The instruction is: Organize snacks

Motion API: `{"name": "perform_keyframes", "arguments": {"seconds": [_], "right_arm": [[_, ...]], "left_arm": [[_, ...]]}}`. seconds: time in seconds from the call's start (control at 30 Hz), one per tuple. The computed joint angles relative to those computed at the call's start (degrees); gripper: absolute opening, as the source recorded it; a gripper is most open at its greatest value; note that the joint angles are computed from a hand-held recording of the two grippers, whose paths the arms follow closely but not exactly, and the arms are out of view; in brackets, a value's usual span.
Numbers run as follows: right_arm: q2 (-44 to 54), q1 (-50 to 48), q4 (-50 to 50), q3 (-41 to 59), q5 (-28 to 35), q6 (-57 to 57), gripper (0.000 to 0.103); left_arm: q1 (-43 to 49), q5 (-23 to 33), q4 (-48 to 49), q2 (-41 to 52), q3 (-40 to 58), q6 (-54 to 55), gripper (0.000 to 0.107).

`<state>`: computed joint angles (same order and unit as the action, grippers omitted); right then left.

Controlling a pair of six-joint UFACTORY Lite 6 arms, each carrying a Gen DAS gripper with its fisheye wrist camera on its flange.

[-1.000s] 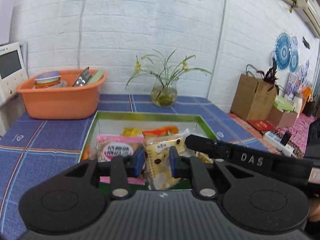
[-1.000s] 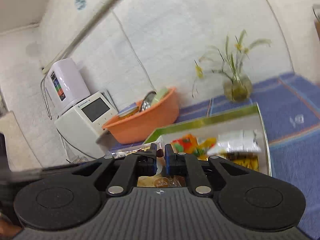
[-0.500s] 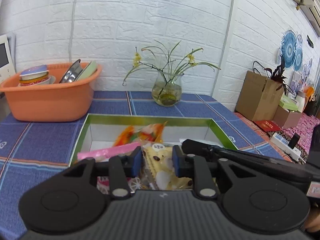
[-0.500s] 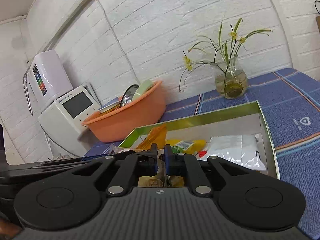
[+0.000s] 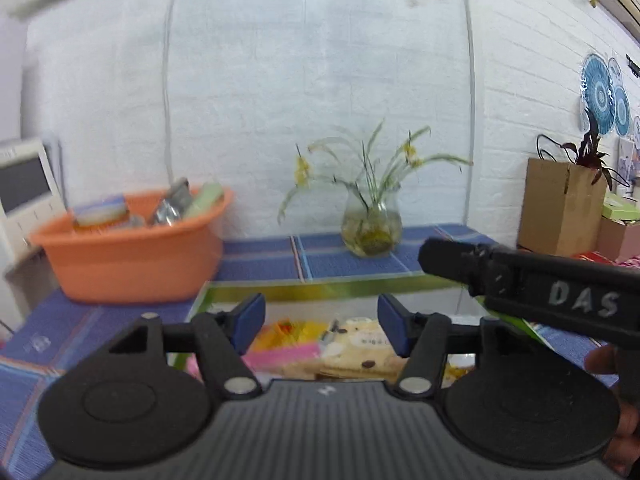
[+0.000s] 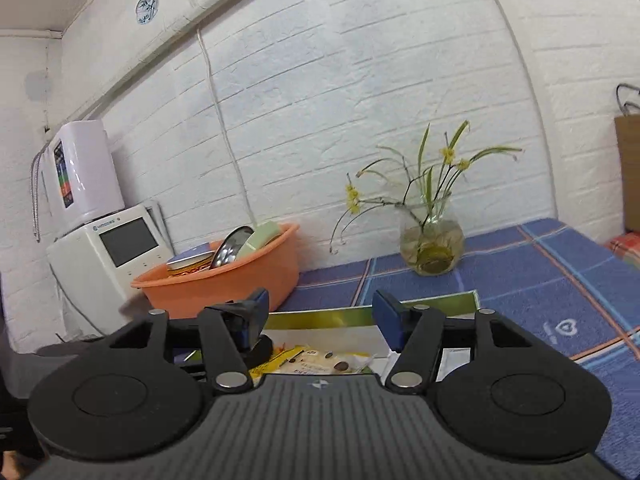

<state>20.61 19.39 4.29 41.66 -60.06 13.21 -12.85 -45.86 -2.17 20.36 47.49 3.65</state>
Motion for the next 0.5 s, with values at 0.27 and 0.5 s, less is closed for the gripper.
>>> {"name": "perform_keyframes", "arguments": {"seconds": [0.27,0.5], "right_arm": [[-1.7,8.6,22.3,-2.3,-1.7,-14.5,0.103],[-6.2,11.9,23.5,-8.6,-1.7,-17.0,0.103]], "left_arm": [[-6.4,-3.0,-20.9,-6.9,-7.6,15.4,0.072],[-2.7,3.1,-17.4,-14.1,-16.3,5.8,0.088]]}}
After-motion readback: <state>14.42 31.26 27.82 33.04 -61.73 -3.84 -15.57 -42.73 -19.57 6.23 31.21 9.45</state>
